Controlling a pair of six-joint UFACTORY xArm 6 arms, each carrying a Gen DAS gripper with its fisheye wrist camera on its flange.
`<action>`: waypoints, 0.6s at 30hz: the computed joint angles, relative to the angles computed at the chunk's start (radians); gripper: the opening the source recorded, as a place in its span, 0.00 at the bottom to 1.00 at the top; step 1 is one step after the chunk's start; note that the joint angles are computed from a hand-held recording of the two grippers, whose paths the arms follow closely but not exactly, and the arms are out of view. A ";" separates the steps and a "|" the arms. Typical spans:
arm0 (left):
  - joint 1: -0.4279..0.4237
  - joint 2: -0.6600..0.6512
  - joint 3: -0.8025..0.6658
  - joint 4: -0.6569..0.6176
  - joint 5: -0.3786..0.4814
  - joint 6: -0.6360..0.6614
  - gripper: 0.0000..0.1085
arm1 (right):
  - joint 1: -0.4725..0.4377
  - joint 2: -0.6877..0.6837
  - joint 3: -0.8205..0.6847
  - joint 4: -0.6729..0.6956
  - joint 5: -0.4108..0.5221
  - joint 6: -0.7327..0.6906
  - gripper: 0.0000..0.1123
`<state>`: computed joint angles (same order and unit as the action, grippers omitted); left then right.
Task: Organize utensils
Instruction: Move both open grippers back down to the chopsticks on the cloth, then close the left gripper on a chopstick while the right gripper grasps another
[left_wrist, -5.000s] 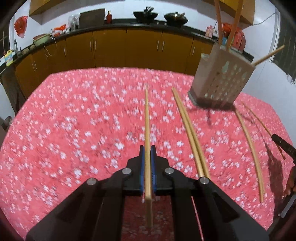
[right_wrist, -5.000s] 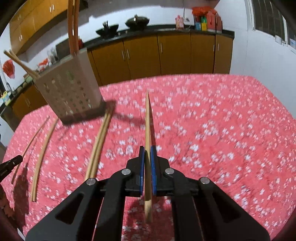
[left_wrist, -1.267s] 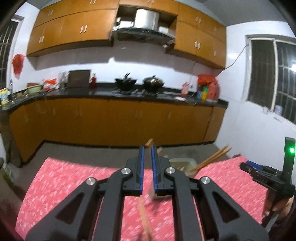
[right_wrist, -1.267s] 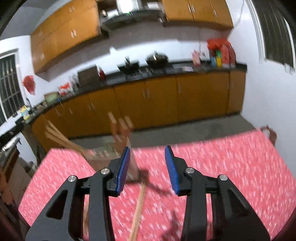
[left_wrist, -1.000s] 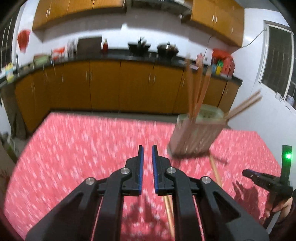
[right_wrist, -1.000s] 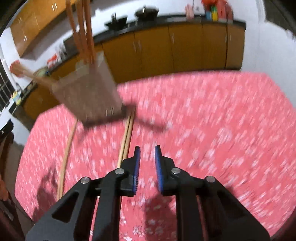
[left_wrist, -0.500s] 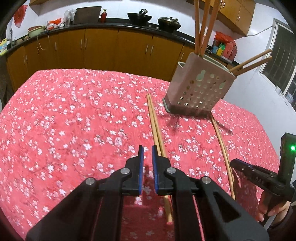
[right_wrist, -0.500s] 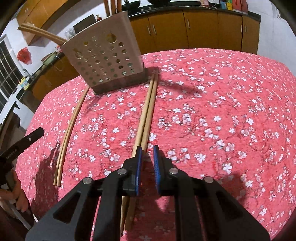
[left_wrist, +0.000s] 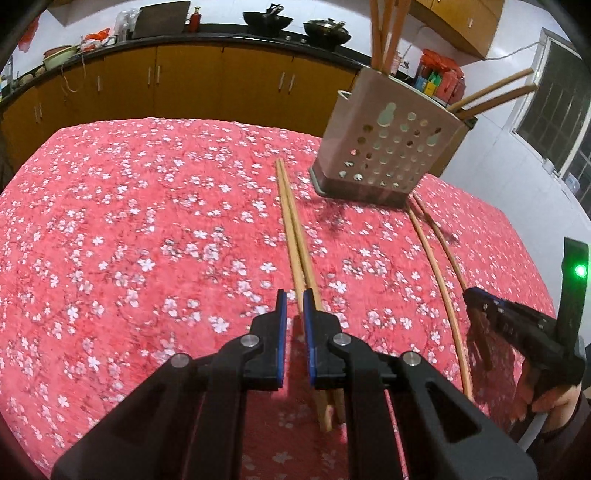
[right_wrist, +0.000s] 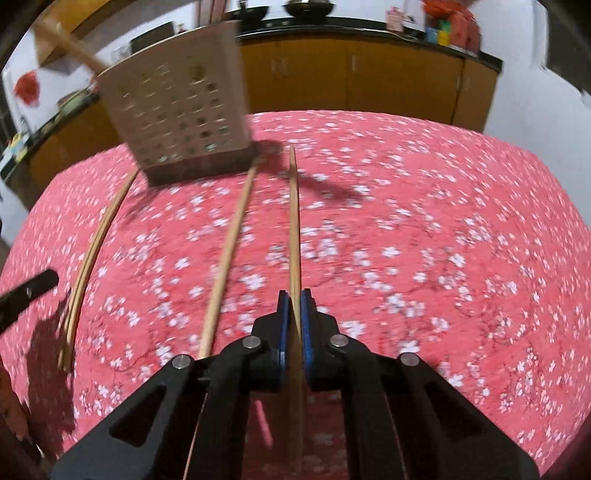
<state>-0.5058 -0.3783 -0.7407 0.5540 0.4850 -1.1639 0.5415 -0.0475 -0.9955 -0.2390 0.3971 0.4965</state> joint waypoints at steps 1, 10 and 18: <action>-0.003 0.002 0.000 -0.005 -0.002 0.007 0.10 | -0.002 -0.001 0.003 0.002 -0.002 -0.004 0.07; -0.030 0.045 -0.037 -0.037 0.049 0.052 0.10 | -0.002 -0.004 0.009 0.002 -0.013 -0.015 0.07; -0.038 0.087 -0.075 -0.021 0.101 0.059 0.09 | 0.003 -0.009 0.014 -0.012 -0.015 -0.006 0.07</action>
